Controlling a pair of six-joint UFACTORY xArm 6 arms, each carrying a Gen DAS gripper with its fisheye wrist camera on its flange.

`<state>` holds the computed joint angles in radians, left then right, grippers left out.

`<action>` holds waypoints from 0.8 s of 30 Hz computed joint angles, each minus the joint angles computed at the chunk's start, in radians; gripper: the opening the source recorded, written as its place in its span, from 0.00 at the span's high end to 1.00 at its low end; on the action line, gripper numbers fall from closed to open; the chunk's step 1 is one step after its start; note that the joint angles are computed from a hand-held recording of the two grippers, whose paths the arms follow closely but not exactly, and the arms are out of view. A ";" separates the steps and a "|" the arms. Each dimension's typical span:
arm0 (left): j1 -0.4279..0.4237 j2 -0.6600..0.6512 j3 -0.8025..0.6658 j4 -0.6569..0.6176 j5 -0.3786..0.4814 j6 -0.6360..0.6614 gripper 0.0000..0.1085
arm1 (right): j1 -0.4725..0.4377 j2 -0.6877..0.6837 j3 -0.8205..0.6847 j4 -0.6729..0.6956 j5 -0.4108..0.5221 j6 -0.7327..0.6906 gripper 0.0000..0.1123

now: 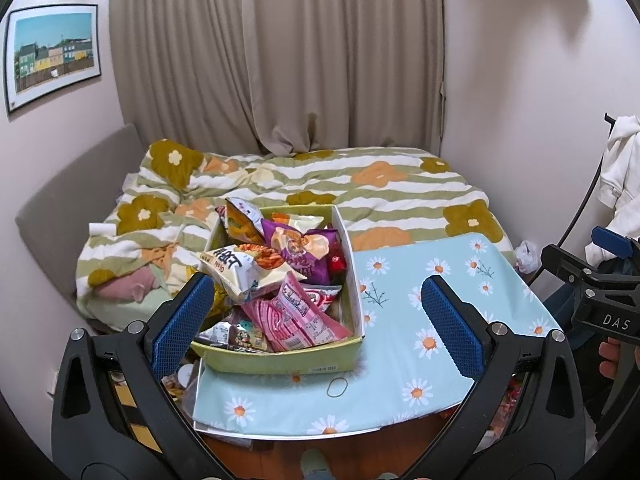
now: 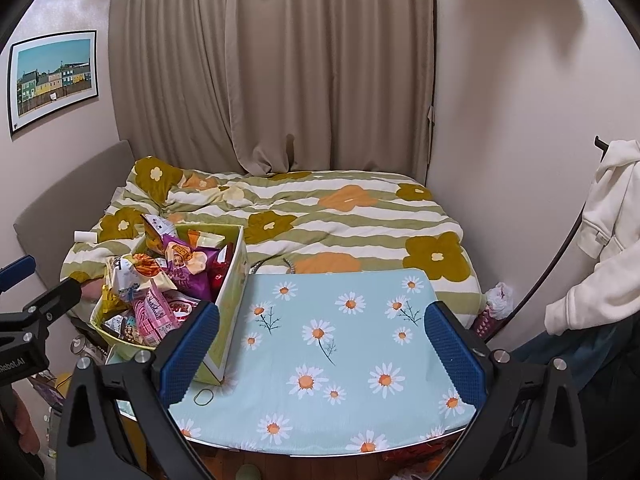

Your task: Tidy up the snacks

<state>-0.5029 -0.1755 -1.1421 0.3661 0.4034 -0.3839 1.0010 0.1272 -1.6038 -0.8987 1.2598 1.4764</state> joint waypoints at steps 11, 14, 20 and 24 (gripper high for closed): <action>0.002 -0.004 0.003 0.005 0.000 -0.003 0.05 | -0.001 -0.003 0.004 -0.002 -0.002 0.003 0.09; 0.002 -0.003 0.002 0.015 0.001 -0.014 0.05 | -0.002 -0.005 0.007 -0.002 -0.004 0.003 0.09; 0.002 -0.004 0.004 0.011 0.001 -0.013 0.05 | -0.003 -0.005 0.008 -0.003 -0.005 0.004 0.09; 0.000 -0.008 0.005 0.054 0.011 -0.055 0.05 | -0.004 -0.006 0.009 -0.003 -0.007 0.004 0.09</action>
<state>-0.5033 -0.1833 -1.1373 0.4200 0.4140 -0.4390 0.9966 0.1207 -1.5951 -0.9014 1.2531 1.4800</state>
